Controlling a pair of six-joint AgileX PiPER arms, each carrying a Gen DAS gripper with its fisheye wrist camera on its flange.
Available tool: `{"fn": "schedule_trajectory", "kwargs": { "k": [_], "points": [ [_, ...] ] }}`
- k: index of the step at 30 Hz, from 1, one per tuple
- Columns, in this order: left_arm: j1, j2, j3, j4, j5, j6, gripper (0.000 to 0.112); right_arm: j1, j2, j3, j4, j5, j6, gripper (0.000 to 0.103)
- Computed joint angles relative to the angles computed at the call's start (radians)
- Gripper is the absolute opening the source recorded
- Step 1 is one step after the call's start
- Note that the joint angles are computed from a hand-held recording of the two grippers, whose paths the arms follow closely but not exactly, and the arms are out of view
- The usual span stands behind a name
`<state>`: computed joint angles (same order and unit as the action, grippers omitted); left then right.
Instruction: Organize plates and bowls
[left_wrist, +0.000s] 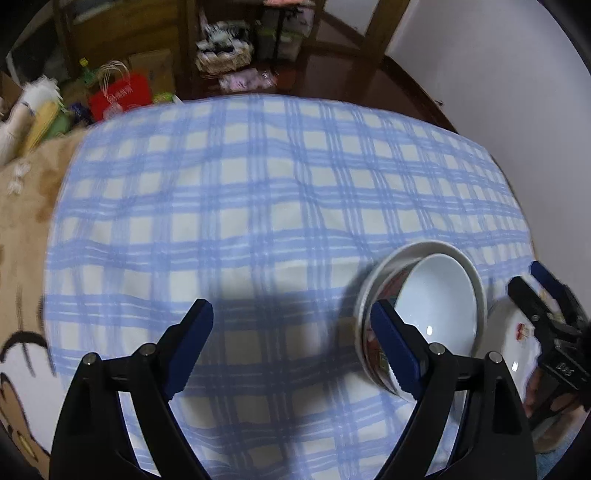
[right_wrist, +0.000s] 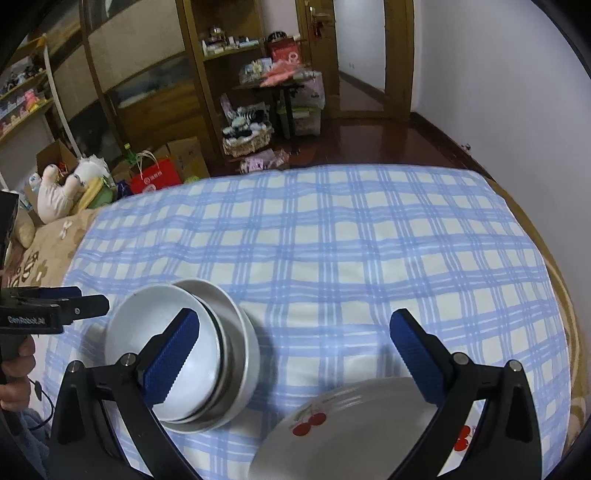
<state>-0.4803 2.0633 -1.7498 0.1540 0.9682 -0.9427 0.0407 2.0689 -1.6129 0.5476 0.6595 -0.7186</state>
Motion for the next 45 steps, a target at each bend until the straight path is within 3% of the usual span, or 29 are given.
{"fn": "schedule_trajectory", "kwargs": {
  "k": [15,30,39,45],
  "points": [
    [0.012,0.068,-0.067,-0.059,0.059,0.031,0.086,0.007,0.096,-0.118,-0.159,0.126,0.159,0.103],
    [0.020,0.109,-0.102,-0.110,0.069,0.055,0.086,0.014,0.109,-0.130,-0.223,0.113,0.207,0.103],
    [0.044,0.092,-0.058,-0.172,0.016,0.092,0.086,0.027,0.114,-0.131,-0.244,0.126,0.219,0.103],
    [0.042,0.095,-0.070,-0.161,0.029,0.089,0.086,0.025,0.120,-0.142,-0.244,0.138,0.228,0.103]
  ]
}}
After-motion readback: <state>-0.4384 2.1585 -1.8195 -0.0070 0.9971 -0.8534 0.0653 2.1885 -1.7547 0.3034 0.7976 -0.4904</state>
